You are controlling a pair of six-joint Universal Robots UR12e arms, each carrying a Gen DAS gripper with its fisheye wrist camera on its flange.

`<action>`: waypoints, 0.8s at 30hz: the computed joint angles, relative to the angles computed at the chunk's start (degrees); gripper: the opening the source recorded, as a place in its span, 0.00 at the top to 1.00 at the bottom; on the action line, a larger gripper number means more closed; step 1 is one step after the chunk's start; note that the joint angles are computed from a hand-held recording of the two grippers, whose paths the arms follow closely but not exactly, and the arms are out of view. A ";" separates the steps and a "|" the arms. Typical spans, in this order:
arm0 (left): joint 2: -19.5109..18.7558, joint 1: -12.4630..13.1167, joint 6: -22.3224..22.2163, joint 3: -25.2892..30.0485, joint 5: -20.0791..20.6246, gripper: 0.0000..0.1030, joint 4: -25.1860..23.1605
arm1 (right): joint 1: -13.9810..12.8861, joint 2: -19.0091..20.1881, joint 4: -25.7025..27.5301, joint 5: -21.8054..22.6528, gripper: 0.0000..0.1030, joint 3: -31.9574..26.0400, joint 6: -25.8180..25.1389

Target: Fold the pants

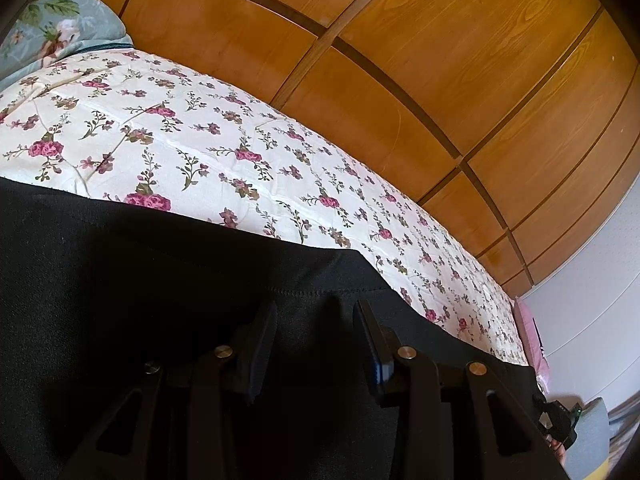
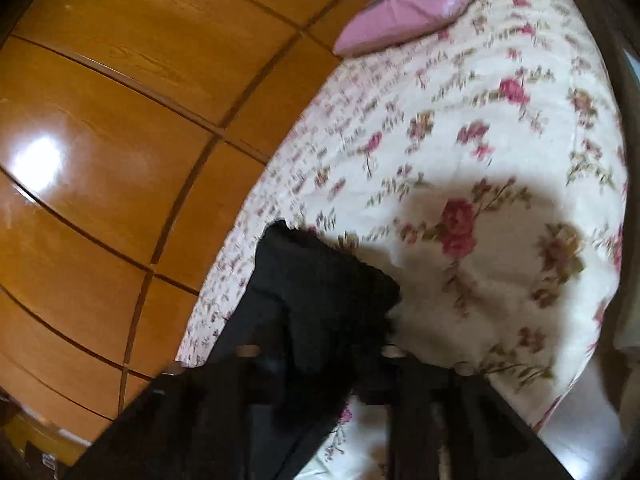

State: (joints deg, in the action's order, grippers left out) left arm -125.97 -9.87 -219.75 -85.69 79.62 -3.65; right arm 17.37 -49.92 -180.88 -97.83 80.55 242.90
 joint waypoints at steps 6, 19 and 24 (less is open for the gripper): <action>0.05 0.18 -0.53 0.11 -0.62 0.61 -0.29 | 1.92 -1.23 3.34 -4.52 0.80 -2.50 -3.71; 2.51 -2.17 -2.06 -3.02 -1.87 0.55 2.72 | 10.06 0.87 4.86 -8.86 0.80 -15.42 -26.25; 3.01 -2.70 -1.63 -4.54 -5.28 0.55 2.73 | 13.15 4.85 6.89 -6.82 0.80 -22.37 -36.92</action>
State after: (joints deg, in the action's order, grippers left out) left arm -122.96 -12.57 -221.38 -90.23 74.35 -0.91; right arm 30.52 -45.07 -174.00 -104.65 58.18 205.98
